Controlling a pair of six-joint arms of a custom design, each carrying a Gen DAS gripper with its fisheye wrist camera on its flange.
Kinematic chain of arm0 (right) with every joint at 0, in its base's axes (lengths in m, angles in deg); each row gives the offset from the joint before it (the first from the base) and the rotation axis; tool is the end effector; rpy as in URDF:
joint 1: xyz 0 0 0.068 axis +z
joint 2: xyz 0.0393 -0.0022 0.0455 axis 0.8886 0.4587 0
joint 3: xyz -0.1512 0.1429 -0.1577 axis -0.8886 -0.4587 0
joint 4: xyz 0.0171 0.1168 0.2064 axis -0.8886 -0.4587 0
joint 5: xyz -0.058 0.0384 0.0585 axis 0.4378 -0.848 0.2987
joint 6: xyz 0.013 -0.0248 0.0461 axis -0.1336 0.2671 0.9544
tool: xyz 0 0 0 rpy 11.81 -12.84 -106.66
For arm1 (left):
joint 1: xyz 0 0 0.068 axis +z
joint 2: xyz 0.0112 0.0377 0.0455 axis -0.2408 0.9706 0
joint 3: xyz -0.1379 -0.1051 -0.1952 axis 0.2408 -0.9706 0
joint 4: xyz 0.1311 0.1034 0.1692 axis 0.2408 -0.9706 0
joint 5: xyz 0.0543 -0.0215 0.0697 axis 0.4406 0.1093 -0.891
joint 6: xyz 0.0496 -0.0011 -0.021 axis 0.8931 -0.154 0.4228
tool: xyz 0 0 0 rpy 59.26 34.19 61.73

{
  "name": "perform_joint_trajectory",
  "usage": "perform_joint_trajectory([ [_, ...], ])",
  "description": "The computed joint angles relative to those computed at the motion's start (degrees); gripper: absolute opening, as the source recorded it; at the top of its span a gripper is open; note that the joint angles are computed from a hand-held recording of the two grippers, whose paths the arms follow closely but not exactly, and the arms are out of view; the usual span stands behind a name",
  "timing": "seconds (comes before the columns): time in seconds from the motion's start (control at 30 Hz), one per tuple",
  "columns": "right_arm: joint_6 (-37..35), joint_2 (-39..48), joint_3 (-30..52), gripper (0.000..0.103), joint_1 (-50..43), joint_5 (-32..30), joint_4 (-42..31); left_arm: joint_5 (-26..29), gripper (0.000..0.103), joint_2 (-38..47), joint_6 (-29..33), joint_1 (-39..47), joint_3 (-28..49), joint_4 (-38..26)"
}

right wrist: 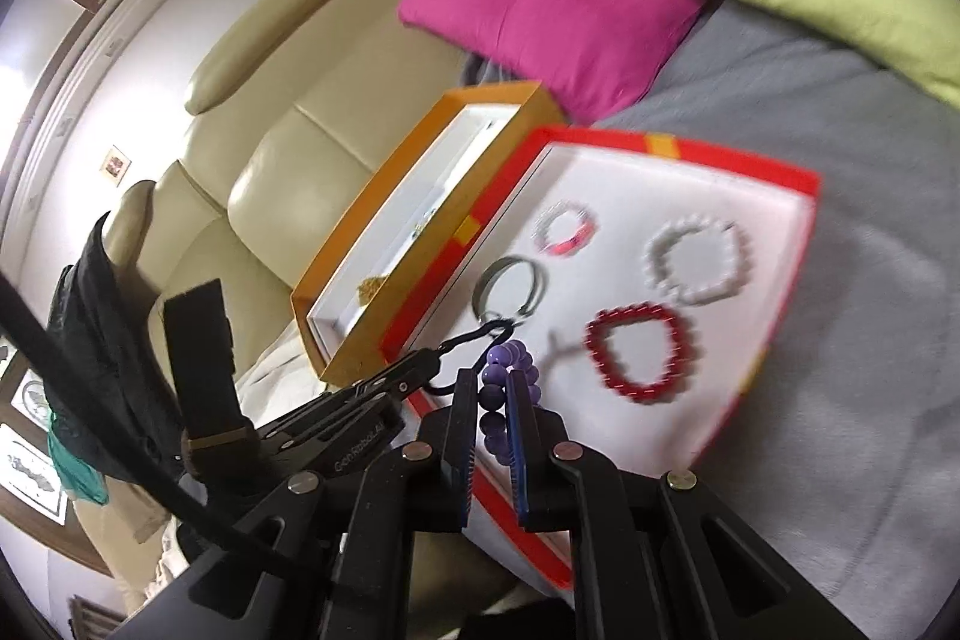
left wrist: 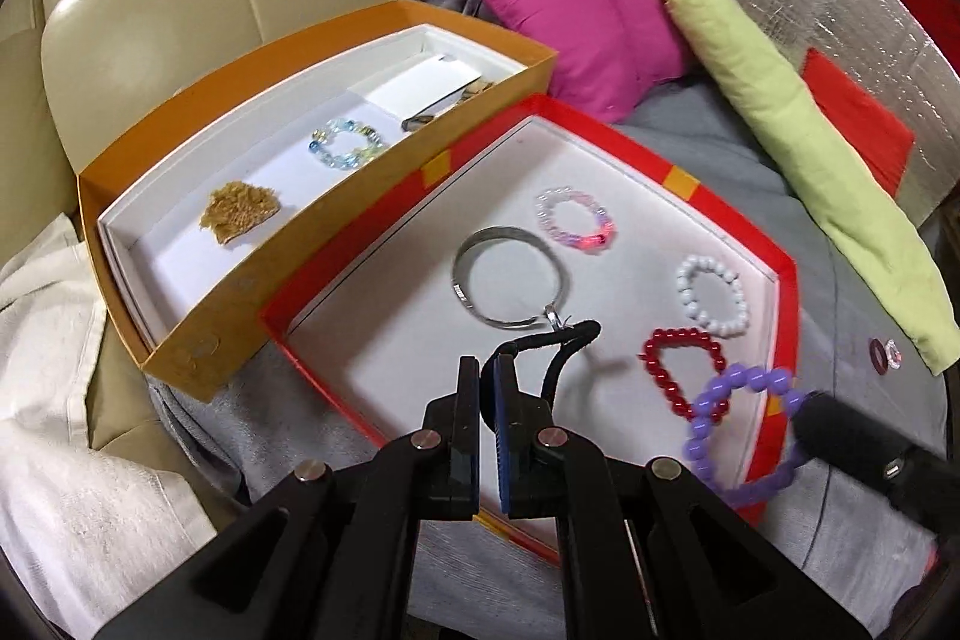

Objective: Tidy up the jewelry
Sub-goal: 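Carry the black clip and purple bracelet over the red-rimmed white box, then open both tools to drop the clip and purple bracelet in the box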

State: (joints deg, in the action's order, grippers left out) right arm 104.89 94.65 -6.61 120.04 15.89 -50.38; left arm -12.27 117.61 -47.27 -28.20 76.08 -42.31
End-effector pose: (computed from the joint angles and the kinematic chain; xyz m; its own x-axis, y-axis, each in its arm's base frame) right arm 0.1039 0.1442 0.3002 -0.8004 0.3309 -0.4998 0.0052 0.8376 0.5463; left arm 0.1988 -0.0565 0.2795 -0.8415 0.1054 -0.5299 0.2389 0.9522 -0.1901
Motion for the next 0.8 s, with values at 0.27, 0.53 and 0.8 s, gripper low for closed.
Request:
perform_joint_trajectory([
  [0.27,0.17,1.36,-9.3,0.01,-5.77,-6.73,7.1,4.85,0.004,4.5,2.71,2.74,0.65,-1.07],
  [0.53,-0.4,1.4,-11.09,0.01,-7.32,-7.89,7.15,-0.98,0.005,4.92,1.88,-0.5,-0.1,0.37],
  [0.8,-0.93,2.1,-11.33,0.01,-7.99,-8.06,6.56,-4.18,0.005,5.51,1.38,-2.06,-0.2,0.78],
])
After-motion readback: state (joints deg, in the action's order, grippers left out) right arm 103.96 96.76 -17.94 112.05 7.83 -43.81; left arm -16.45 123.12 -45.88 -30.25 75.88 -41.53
